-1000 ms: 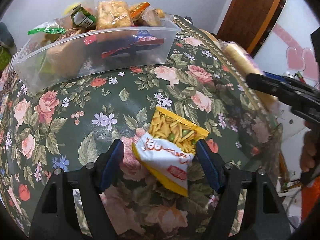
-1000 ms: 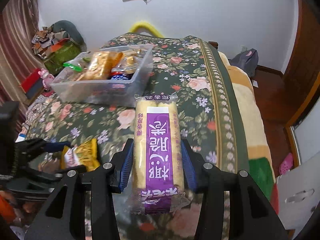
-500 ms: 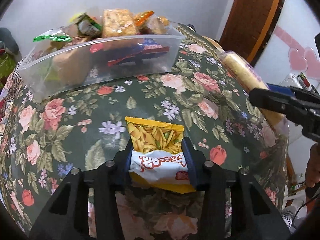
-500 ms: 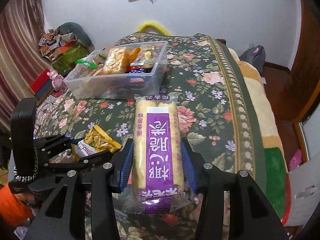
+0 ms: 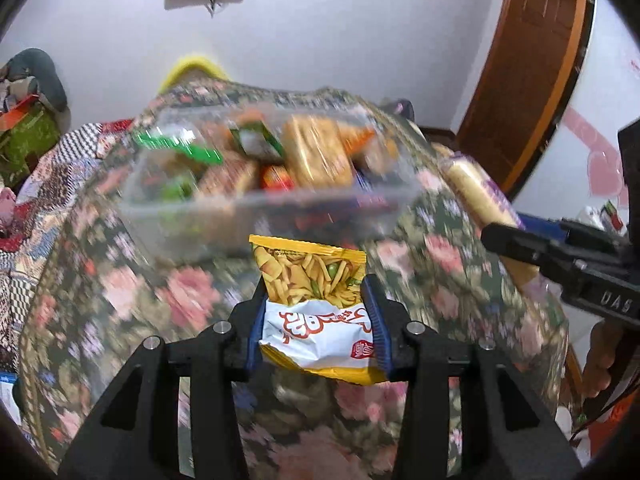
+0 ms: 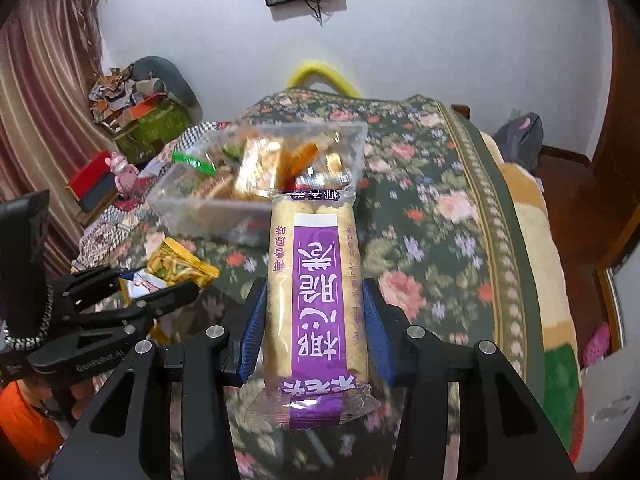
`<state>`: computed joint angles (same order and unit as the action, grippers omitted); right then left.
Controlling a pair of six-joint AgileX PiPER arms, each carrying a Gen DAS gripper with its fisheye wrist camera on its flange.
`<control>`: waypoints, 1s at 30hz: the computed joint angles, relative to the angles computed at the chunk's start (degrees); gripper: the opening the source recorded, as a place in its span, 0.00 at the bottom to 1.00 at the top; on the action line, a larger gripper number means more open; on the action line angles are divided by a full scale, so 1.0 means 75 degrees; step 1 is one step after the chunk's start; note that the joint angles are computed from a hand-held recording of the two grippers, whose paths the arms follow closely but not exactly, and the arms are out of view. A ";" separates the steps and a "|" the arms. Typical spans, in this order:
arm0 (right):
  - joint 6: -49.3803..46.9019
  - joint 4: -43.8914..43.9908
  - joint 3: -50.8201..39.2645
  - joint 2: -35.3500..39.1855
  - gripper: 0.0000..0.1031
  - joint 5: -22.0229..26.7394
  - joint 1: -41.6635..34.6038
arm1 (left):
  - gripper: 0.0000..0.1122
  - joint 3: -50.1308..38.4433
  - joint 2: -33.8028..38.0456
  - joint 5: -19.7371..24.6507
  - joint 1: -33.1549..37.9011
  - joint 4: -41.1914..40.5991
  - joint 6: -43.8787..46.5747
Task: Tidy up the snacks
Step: 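Carry both snacks into the clear box and open both tools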
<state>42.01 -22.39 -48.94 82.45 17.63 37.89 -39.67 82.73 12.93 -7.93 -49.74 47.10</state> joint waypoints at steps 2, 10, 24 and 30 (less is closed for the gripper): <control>-0.0050 0.0000 -0.0271 0.0179 0.41 -0.0010 -0.0033 | 0.39 -0.0291 0.0013 0.0205 0.0269 0.0056 -0.0015; -0.0411 0.0131 -0.1813 0.1398 0.41 0.0123 -0.0158 | 0.39 -0.1718 0.0763 0.0544 0.0980 0.0544 -0.0391; -0.2000 0.1186 -0.4552 0.3396 0.41 0.1201 -0.0380 | 0.39 -0.3351 0.2460 0.0311 0.1106 0.1487 -0.1397; -0.2128 0.1334 -0.4388 0.3322 0.43 0.1190 -0.0398 | 0.43 -0.3476 0.2704 0.0231 0.1110 0.1961 -0.1960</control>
<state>26.05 -12.38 -81.85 107.36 26.55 34.90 -65.75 103.00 14.66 0.39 -35.04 32.40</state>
